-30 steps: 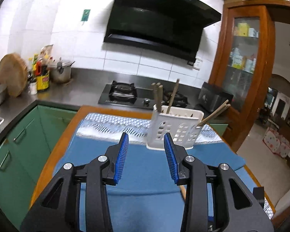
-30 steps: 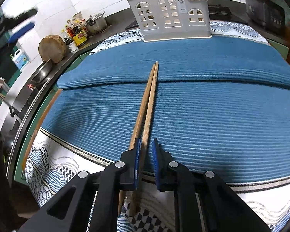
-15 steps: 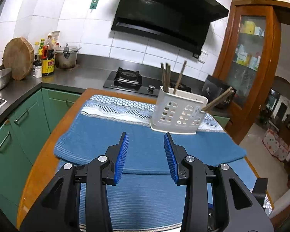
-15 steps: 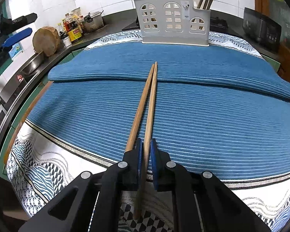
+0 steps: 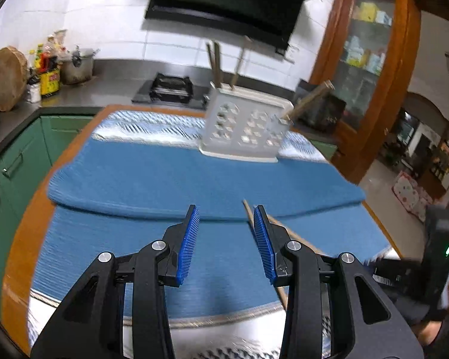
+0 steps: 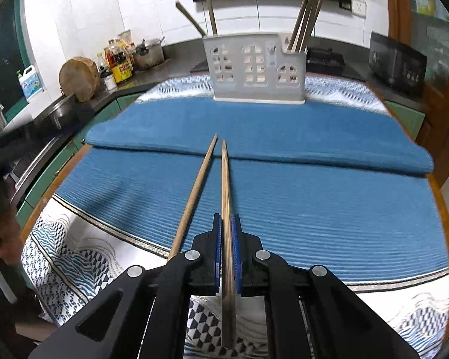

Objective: Organize utensils
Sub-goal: 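Lower the right tool and close on a chopstick while the left tool approaches another, then close the left tool on the last loose chopstick while the right tool holds its own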

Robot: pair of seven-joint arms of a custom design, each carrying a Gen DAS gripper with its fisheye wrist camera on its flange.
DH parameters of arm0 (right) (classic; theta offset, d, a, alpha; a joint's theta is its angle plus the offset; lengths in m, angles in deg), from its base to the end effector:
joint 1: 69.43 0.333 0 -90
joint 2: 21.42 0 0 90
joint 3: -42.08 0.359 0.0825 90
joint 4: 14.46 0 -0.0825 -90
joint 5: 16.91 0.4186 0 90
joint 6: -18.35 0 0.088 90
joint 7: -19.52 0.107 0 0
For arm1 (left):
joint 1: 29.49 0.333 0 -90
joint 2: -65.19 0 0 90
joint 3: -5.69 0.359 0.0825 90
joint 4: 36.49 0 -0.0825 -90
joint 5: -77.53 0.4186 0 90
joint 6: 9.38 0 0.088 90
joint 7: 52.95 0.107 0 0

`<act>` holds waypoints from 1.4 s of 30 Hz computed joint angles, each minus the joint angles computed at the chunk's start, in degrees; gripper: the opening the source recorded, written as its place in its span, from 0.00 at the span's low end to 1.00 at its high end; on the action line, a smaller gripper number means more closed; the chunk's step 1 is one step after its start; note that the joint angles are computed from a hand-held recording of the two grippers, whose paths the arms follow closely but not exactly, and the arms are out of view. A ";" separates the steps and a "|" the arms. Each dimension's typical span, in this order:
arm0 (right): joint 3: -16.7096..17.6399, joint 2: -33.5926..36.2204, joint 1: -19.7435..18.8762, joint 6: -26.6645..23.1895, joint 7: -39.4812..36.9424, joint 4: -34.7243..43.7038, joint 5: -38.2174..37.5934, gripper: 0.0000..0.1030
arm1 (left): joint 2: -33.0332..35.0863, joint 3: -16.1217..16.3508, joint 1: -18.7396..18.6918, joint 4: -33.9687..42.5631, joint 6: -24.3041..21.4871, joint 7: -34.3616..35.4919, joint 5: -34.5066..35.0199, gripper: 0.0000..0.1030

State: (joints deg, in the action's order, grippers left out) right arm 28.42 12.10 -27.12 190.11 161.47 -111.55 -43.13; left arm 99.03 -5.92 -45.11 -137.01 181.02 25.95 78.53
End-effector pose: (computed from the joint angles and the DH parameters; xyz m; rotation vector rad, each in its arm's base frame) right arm 0.6433 0.4248 0.3544 -1.8134 1.6211 -0.4999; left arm 0.6908 -0.3238 0.3720 -1.5740 1.9375 -1.2599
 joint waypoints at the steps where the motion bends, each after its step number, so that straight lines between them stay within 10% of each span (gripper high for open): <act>1: -1.05 -0.40 0.80 0.56 0.63 -0.45 -0.59 0.07 | 0.29 -1.46 0.79 -0.14 -0.70 0.21 0.54 0.37; 11: -15.89 -2.22 12.50 6.93 10.14 -4.65 -7.86 0.06 | 4.31 -8.45 2.26 2.17 -8.84 4.04 2.01 0.37; 16: -20.52 -2.38 16.14 9.73 10.35 -6.44 -6.62 0.06 | 5.13 -2.30 -4.11 4.43 -11.70 2.51 1.35 0.37; 34: -21.25 -2.38 17.49 14.12 0.41 -9.88 6.06 0.07 | 7.81 11.39 -15.53 11.52 -20.80 -13.13 9.00 0.08; 42: -23.37 -2.22 20.15 15.98 -3.61 -11.45 12.26 0.07 | 6.59 8.27 -12.10 10.35 -19.84 -13.21 11.42 0.06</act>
State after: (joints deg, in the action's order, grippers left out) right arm 5.05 9.88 -6.97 206.09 157.85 -123.00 -30.87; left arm 105.63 2.35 -57.21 -126.67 161.18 12.74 89.95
